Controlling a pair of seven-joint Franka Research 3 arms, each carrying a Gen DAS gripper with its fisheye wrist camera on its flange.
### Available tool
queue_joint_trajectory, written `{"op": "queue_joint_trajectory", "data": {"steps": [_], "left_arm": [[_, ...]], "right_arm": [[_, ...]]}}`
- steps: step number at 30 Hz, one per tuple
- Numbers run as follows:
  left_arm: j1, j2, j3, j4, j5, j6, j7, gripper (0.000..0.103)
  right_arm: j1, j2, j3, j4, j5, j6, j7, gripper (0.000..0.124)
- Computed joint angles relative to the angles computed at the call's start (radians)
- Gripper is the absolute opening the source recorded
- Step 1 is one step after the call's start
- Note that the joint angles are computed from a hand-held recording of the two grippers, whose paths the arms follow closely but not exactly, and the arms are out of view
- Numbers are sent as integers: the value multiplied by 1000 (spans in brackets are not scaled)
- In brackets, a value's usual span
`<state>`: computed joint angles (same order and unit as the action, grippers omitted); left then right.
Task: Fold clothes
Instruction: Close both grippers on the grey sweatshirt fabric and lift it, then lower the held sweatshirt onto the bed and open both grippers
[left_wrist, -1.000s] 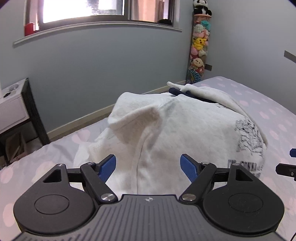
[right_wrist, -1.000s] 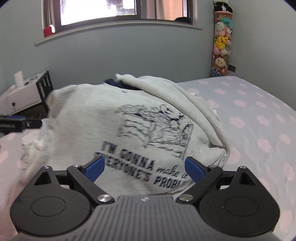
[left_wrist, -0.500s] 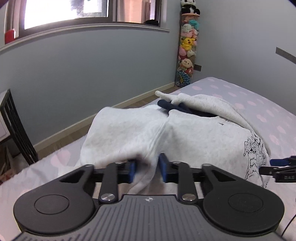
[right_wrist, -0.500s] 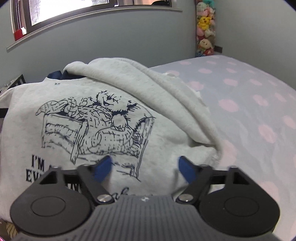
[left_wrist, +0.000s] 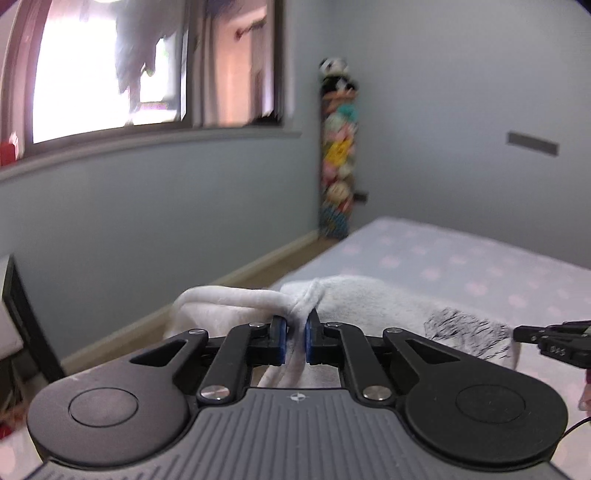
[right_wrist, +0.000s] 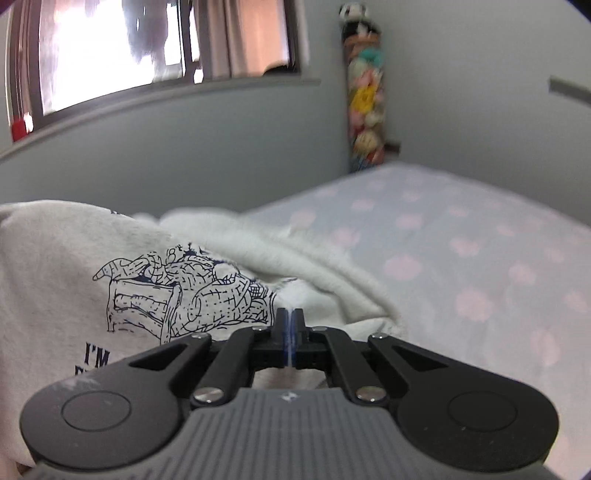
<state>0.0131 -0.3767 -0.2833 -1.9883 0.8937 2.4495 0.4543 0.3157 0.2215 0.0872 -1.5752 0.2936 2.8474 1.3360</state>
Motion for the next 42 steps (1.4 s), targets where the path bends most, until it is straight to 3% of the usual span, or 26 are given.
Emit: {"op": "queue_joint_trajectory", "data": {"steps": [6,12,17,22,25,29,34,39,42], "left_arm": [[-28,37,-74,172,76,-16,25,7],[-120,190,-131,396,138,-11,76,7],[-236,365,-142,561,134,56,114,7],[-337,547,-134,709,58,73,245,7],[-352,610,-132,721,-89,62,353,7],[-359,664,-135,695,-278,-19,474,7],[-354,561,-110,507,-451,-113,571,7],[-402,518,-74,443,-565,-283,662,7],[-421,484,-50,386,-624,-319,706,8]], "right_arm": [[-27,-189,-9,-161,63,148,-22,1],[-83,-395,-52,-314,94,228,-17,1],[-258,-592,-54,-471,4,261,66,1],[-425,-764,-96,-585,-65,226,73,1],[-465,-863,-149,-661,-76,140,44,1],[-529,-1018,-171,-814,-80,-36,50,1],[-576,-1197,-157,-993,-66,-218,135,1],[-595,-1368,-156,-1099,-73,-498,232,1],[-597,-1451,-173,-1146,-80,-639,260,2]]}}
